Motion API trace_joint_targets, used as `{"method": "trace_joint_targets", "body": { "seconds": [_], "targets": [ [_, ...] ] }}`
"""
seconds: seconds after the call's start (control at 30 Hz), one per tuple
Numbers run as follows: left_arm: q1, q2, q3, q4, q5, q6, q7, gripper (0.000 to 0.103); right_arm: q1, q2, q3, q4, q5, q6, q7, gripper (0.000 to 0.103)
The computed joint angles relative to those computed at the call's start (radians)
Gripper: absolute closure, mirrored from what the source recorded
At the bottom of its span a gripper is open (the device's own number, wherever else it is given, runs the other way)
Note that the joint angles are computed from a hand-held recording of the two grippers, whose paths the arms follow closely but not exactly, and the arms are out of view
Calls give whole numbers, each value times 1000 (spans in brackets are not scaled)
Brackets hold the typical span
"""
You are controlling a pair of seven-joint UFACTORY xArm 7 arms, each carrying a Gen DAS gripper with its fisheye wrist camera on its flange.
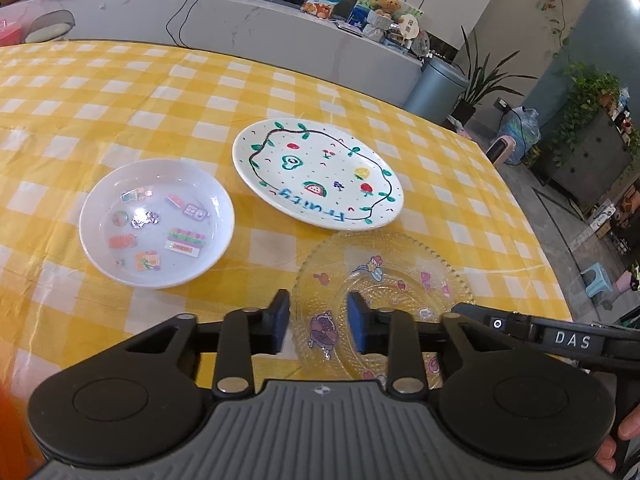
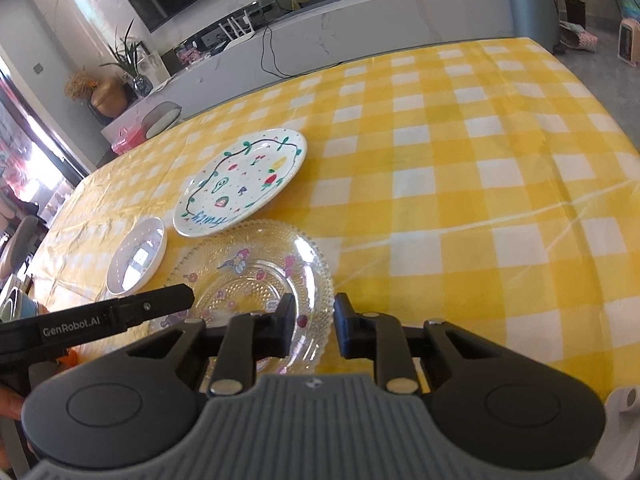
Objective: Organize plates and bowls
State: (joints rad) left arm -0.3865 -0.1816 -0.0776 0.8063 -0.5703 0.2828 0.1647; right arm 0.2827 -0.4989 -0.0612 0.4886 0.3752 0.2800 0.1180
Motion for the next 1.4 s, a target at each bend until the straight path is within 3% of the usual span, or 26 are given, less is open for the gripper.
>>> {"method": "trace_joint_targets", "body": {
  "seconds": [0.1, 0.2, 0.43, 0.63, 0.8, 1.07, 1.4],
  "targets": [
    [18, 0, -12, -3, 47, -4, -52, 86, 12, -1, -14, -3, 26, -7, 6, 85],
    [12, -1, 0, 1, 30, 6, -45, 87, -15, 1, 10, 1, 3, 2, 38, 93],
    [8, -24, 5, -5, 18, 32, -48, 88, -42, -10, 20, 24, -18, 51, 99, 95],
    [9, -62, 5, -18, 41, 28, -69, 89, -74, -38, 38, 73, -29, 168, 176, 96],
    [18, -111, 14, -40, 70, 77, -99, 90, -115, -64, 99, 122, -82, 317, 313, 96],
    [12, -220, 45, -117, 87, 124, -121, 90, -88, -163, 147, 86, -113, 410, 461, 96],
    [-7, -302, 55, -176, 102, 145, -132, 91, -58, -269, 164, 13, -123, 473, 571, 93]
  ]
}}
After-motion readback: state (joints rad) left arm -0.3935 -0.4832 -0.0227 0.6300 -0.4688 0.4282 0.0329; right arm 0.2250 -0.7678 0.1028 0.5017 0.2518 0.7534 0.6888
